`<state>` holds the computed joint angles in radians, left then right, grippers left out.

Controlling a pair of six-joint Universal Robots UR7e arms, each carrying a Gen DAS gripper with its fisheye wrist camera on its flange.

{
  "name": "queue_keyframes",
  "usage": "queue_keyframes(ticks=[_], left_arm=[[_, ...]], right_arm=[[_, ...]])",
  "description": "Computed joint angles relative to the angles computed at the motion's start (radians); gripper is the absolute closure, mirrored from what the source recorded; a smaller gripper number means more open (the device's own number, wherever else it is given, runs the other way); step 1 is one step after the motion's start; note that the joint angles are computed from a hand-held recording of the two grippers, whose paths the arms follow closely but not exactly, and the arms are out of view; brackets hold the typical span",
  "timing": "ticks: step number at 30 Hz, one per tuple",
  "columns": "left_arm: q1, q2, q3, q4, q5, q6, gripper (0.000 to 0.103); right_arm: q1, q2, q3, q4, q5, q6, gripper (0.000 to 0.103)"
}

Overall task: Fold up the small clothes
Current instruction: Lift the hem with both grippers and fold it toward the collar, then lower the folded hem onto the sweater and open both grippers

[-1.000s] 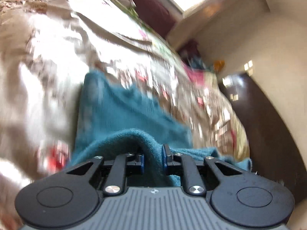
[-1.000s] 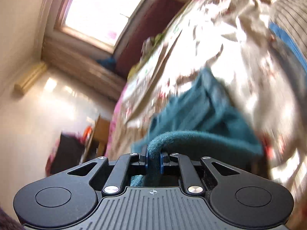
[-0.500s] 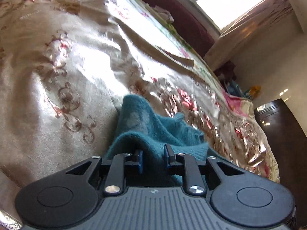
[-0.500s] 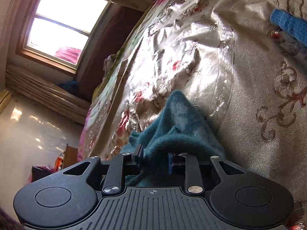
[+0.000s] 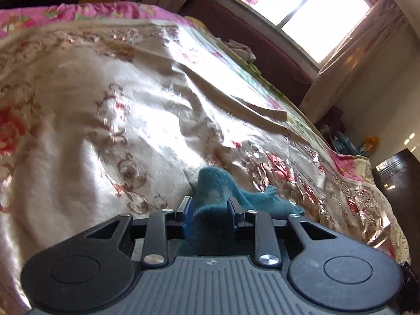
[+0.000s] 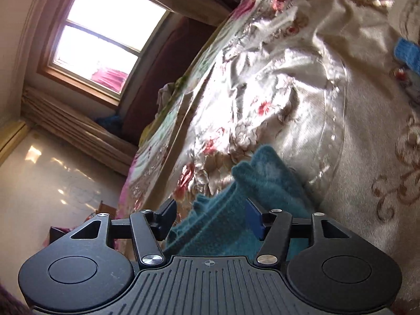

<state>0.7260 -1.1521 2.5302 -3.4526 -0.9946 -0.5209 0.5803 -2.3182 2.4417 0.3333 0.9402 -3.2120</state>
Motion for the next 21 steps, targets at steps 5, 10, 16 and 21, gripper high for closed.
queue_keyframes(ticks=[5,10,16,21], left_arm=[[-0.047,0.002,0.011,-0.011,0.035,0.070,0.064],[-0.062,0.036,0.000,0.046,0.042,0.109,0.062],[-0.056,0.064,0.004,0.109,0.056,0.094,0.062],[-0.071,0.071,-0.001,0.119,0.066,0.095,0.059]], right_arm=[[0.262,0.065,-0.011,-0.115,0.371,-0.054,0.043],[0.398,0.118,0.000,-0.200,0.583,-0.159,0.045],[0.623,0.219,0.003,-0.385,0.926,-0.323,0.043],[0.631,0.299,-0.026,-0.389,0.936,-0.339,0.049]])
